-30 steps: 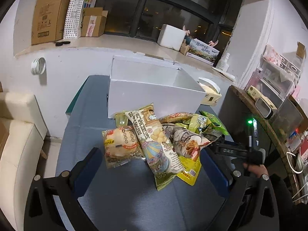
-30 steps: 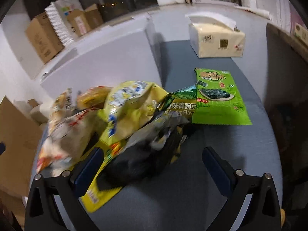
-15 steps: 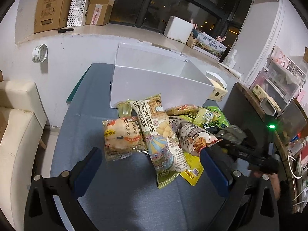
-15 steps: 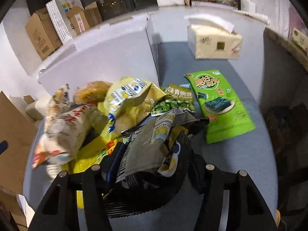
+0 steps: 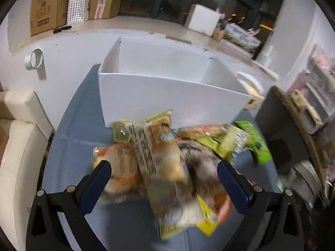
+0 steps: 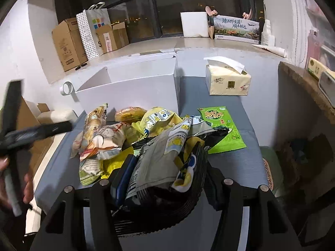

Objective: Organize snacks
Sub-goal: 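Grasp the black foil bag with the right tool while the left tool grasps the tall snack bag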

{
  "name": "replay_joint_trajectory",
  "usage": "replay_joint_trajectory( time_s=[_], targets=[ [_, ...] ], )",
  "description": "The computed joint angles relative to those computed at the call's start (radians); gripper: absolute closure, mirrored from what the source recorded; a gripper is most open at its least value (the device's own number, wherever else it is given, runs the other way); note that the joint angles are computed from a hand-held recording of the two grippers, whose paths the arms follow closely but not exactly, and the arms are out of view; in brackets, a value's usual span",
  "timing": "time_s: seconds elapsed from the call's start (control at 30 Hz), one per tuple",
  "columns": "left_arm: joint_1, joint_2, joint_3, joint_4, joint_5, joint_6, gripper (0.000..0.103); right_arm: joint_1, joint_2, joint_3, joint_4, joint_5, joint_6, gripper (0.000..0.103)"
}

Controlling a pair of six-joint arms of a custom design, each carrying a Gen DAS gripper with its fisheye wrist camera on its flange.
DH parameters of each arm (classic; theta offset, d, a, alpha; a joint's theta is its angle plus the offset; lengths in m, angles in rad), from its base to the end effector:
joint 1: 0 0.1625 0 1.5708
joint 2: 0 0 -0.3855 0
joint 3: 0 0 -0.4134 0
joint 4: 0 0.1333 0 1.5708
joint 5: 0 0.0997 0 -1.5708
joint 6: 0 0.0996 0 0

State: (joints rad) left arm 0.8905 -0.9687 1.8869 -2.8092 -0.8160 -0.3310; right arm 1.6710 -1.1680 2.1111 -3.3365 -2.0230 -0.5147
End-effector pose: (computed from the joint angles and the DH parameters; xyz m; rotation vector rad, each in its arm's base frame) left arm -0.2125 -0.5830 0.1143 0.2772 2.4930 -0.8343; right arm 0.1421 -0.5158 0.1947 0.4955 -2.3540 0.9084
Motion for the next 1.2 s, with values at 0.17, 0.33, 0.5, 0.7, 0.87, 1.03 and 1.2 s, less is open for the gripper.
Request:
replay_joint_trajectory(
  time_s=[0.17,0.33,0.5,0.7,0.87,1.03,1.2],
  targets=[
    [0.036,0.105,-0.130,0.106,0.028,-0.064,0.002,0.001,0.000,0.008,0.007,0.002,-0.002,0.039],
    [0.031,0.126,-0.134,0.136,0.075,-0.075,0.061,-0.004,-0.004,0.012,0.009,0.008,-0.002,0.039],
    [0.002,0.075,-0.059,0.055,0.067,-0.046,0.065,-0.004,-0.007,0.015,0.005,0.012,-0.002,0.039],
    [-0.068,-0.023,0.055,-0.060,0.075,0.022,0.067,0.010,-0.010,0.022,-0.009,0.019,-0.021,0.039],
    [-0.109,-0.103,0.084,-0.127,0.061,0.102,0.067,0.030,-0.012,0.005,-0.020,0.056,-0.034,0.039],
    [-0.117,-0.105,-0.005,-0.168,0.069,0.220,0.068,0.063,0.019,-0.095,0.009,0.128,-0.065,0.039],
    [-0.096,-0.008,-0.168,-0.260,0.089,0.414,0.069,0.091,0.116,-0.277,0.073,0.173,-0.082,0.039]
  ],
)
